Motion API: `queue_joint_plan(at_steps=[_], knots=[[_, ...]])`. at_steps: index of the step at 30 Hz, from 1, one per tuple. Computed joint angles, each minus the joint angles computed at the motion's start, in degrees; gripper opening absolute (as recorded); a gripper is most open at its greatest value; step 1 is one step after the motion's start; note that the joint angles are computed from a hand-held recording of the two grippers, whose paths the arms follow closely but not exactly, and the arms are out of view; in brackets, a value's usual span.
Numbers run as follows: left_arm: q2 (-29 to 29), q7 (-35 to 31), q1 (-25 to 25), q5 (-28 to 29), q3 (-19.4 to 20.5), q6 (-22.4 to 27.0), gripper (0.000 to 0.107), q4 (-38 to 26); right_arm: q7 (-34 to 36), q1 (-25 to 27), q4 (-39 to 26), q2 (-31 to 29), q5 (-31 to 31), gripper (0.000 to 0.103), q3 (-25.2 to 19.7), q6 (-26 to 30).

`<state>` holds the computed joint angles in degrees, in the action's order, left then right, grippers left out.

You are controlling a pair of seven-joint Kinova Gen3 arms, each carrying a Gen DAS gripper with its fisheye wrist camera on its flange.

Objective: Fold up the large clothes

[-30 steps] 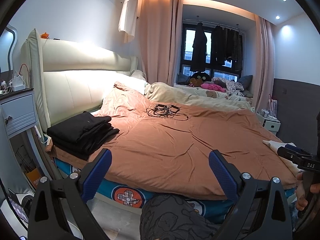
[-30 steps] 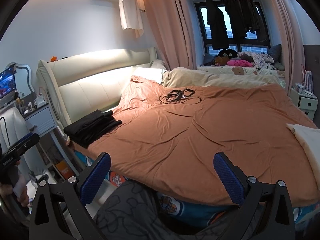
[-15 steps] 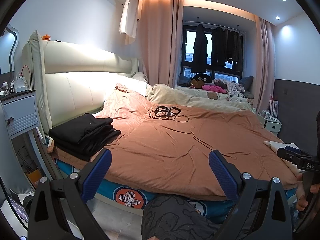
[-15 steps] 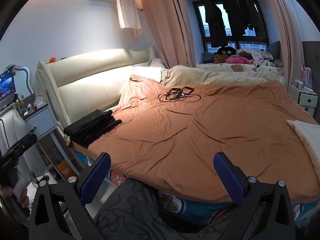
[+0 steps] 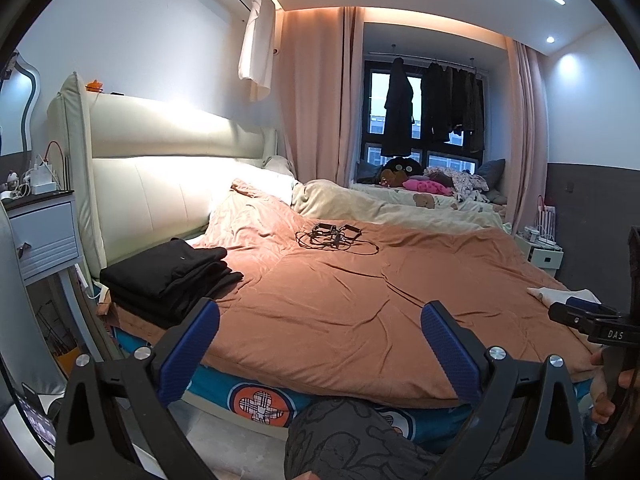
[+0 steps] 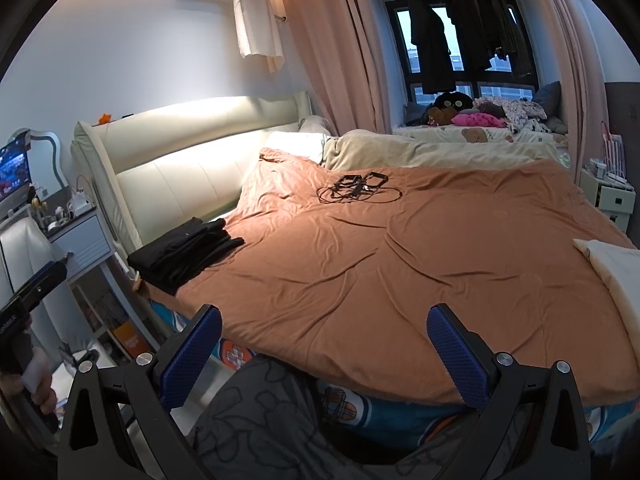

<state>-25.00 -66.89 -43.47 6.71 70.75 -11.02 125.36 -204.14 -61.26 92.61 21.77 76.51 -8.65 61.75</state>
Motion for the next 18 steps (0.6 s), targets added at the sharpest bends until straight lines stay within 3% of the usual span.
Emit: queue_joint_plan(at_steps=[18], knots=[[-0.06,0.76,-2.19,-0.91,2.35,0.92,0.103,-0.32,-0.98,0.15,0.44,0.78,-1.03,0.103,0.27,-1.15]])
